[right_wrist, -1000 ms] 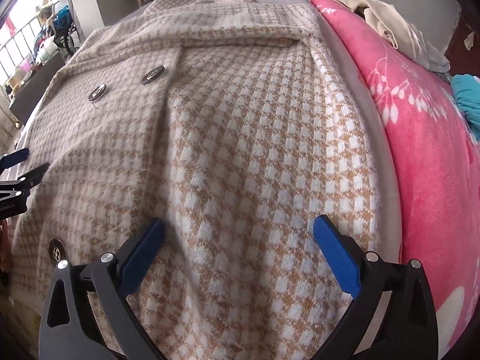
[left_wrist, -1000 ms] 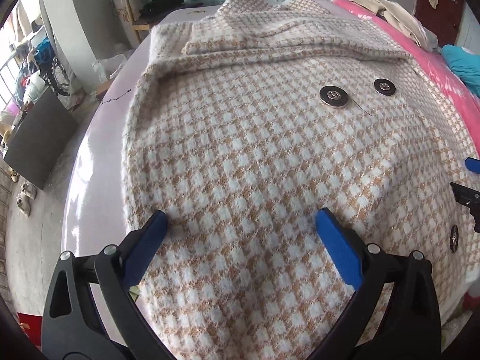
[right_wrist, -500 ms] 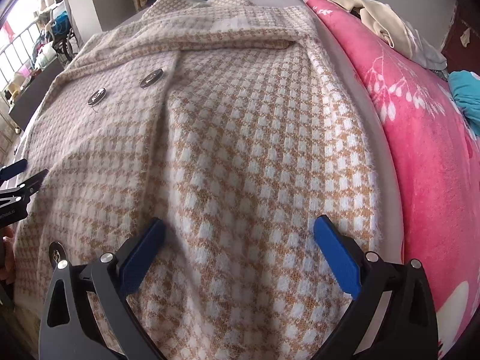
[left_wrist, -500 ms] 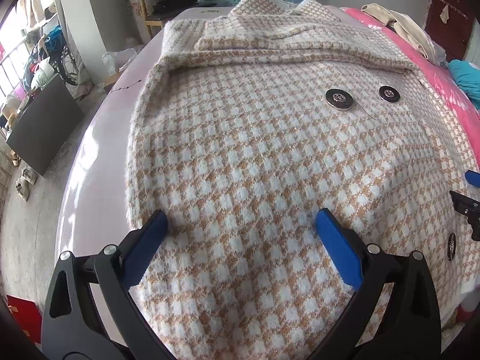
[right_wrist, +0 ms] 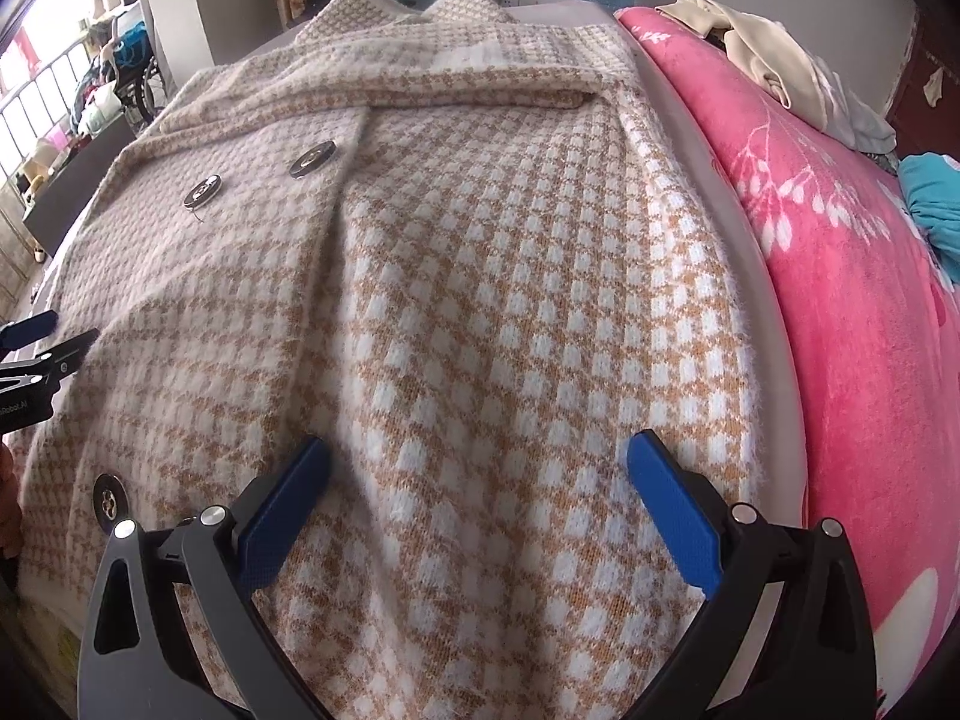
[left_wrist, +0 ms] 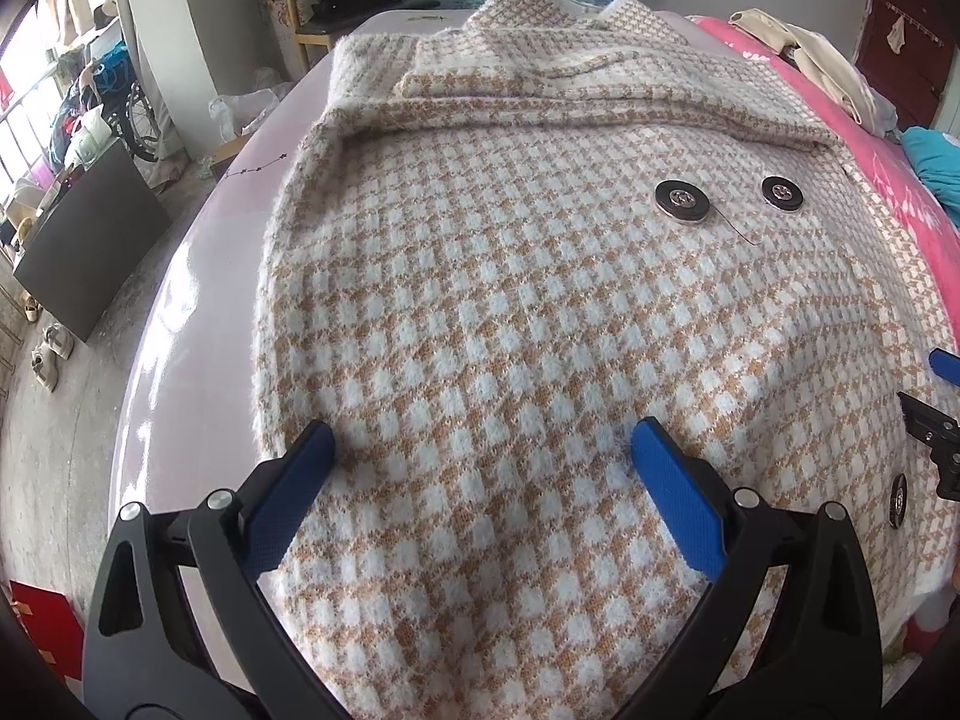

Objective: Fold large clothes

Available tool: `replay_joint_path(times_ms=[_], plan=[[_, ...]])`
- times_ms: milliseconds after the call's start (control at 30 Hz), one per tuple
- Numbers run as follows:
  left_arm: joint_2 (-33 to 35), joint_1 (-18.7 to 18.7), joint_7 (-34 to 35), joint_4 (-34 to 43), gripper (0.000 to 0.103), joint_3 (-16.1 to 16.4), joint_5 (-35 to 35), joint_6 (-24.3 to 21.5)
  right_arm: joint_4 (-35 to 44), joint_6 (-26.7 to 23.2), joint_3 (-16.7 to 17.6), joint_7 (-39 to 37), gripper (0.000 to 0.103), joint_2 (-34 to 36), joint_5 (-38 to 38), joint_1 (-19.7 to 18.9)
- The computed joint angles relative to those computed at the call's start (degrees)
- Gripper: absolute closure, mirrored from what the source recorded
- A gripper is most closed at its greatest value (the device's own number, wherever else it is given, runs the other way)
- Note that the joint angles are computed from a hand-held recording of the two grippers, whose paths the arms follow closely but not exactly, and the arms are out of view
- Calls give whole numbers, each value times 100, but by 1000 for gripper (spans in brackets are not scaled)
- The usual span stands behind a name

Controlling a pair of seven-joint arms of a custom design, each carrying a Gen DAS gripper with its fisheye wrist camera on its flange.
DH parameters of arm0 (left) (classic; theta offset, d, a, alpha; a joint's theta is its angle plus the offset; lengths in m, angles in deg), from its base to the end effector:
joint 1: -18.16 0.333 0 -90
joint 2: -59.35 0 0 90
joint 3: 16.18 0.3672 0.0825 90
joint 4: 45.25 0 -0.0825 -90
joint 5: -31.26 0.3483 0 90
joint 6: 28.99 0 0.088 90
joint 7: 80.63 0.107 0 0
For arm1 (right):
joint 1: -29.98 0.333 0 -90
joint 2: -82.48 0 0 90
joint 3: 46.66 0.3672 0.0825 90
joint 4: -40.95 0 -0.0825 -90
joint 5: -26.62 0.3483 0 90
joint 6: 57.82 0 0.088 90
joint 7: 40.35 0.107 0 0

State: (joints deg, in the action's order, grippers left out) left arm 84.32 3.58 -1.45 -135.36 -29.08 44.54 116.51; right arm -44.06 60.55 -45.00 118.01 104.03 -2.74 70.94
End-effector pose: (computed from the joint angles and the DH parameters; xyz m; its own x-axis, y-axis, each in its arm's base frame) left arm 0.6415 -0.3009 0.5165 -0.3834 -0.9234 -0.0185 -0.7834 0.3357 -0.5230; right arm 0.5194 0.4381 0.5436 -0.2571 -0.9659 0.0316 -0.8499 0.2105 -0.4831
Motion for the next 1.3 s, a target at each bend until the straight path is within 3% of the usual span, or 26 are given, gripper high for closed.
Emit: replay_joint_path(times_ms=[900, 1167, 1300], plan=[[-46, -40, -68, -24, 7, 39, 82, -32, 146, -73, -13, -217, 6, 88, 257, -65], [-946, 397, 192, -1075, 7, -48, -297, 350, 149, -64, -22, -227, 6, 99, 296, -46], [-1543, 757, 781, -1910, 8, -195, -1212, 477, 146, -53, -27, -213, 6, 98, 274, -34]])
